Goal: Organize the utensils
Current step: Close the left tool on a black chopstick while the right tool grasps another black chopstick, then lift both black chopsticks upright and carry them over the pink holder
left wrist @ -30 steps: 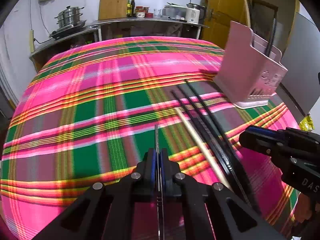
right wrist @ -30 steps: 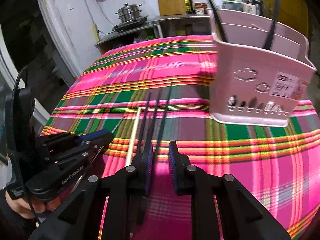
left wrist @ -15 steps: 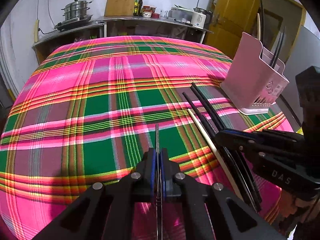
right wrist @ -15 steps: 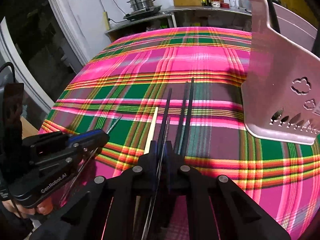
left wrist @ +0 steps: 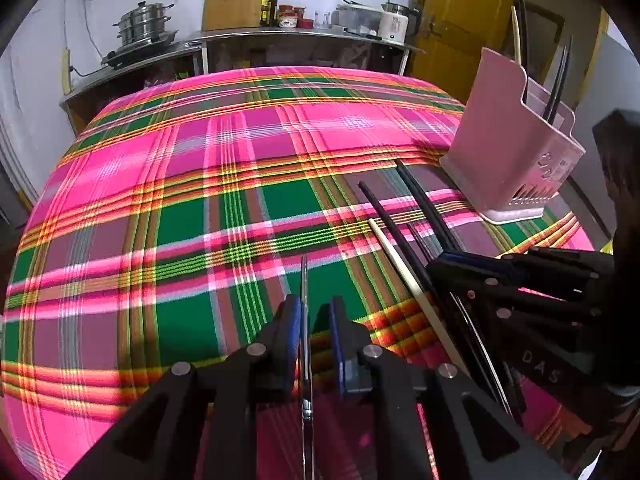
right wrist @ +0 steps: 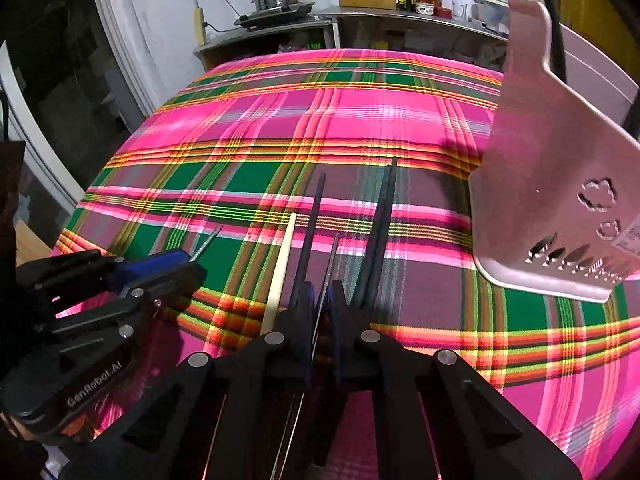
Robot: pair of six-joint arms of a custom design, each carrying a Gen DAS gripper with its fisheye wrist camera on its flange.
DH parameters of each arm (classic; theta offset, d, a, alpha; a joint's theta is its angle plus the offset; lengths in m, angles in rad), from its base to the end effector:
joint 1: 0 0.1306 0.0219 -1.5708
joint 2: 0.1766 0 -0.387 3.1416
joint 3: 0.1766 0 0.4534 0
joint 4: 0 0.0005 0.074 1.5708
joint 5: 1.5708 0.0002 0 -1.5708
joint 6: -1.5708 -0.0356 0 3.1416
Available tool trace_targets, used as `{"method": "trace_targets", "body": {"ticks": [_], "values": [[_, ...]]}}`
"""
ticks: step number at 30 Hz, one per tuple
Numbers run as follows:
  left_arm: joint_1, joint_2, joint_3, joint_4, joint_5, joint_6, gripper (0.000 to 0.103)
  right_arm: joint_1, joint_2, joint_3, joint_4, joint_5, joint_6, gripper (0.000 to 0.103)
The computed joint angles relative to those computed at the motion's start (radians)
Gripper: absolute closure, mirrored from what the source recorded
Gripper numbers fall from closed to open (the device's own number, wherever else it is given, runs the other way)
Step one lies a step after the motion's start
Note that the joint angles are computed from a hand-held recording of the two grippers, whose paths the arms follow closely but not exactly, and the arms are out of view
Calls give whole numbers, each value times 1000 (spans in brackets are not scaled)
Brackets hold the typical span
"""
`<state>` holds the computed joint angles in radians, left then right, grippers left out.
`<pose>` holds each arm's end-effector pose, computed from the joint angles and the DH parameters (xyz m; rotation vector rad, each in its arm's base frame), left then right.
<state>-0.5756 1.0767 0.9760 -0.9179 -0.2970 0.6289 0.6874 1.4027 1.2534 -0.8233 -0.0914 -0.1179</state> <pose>0.3482 -0.2141 0.3606 -0.1741 2.5186 -0.0939 0.4118 0.3416 0.3596 -0.7638 2.4794 0.4226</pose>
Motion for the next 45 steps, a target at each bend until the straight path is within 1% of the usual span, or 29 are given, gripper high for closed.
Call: {"method": "trace_targets", "body": {"ticks": [3, 4, 5, 6, 9, 11, 13, 19, 27, 36, 39, 45], "values": [[-1, 17, 15, -12, -8, -21, 89, 4, 7, 10, -7, 11, 4, 96], [-2, 22, 20, -18, -14, -25, 90, 3, 10, 13, -10, 11, 6, 96], [-1, 23, 21, -23, -16, -24, 93, 1, 10, 15, -12, 7, 4, 96], [3, 25, 24, -29, -18, -22, 99, -2, 11, 18, -15, 1, 0, 96], [24, 9, 17, -20, 21, -4, 99, -12, 8, 19, -13, -36, -16, 97], [23, -8, 13, -17, 10, 0, 99, -15, -11, 11, -3, -46, -20, 97], [24, -34, 8, -5, 17, 2, 99, -20, -27, 9, 5, -57, -24, 97], [13, -92, 24, -6, 0, -2, 99, -41, -98, 5, 19, -68, -40, 97], [-28, -146, 74, -29, -47, -7, 99, -58, -205, -8, 35, -62, -54, 98], [-75, -145, 138, -49, -85, -11, 99, -63, -282, -25, 38, -49, -68, 98], [-90, -131, 168, -49, -99, -22, 99, -70, -300, -28, 41, -45, -69, 98], [-111, -92, 227, -36, -97, -41, 99, -102, -333, -30, 36, -52, -66, 98]]}}
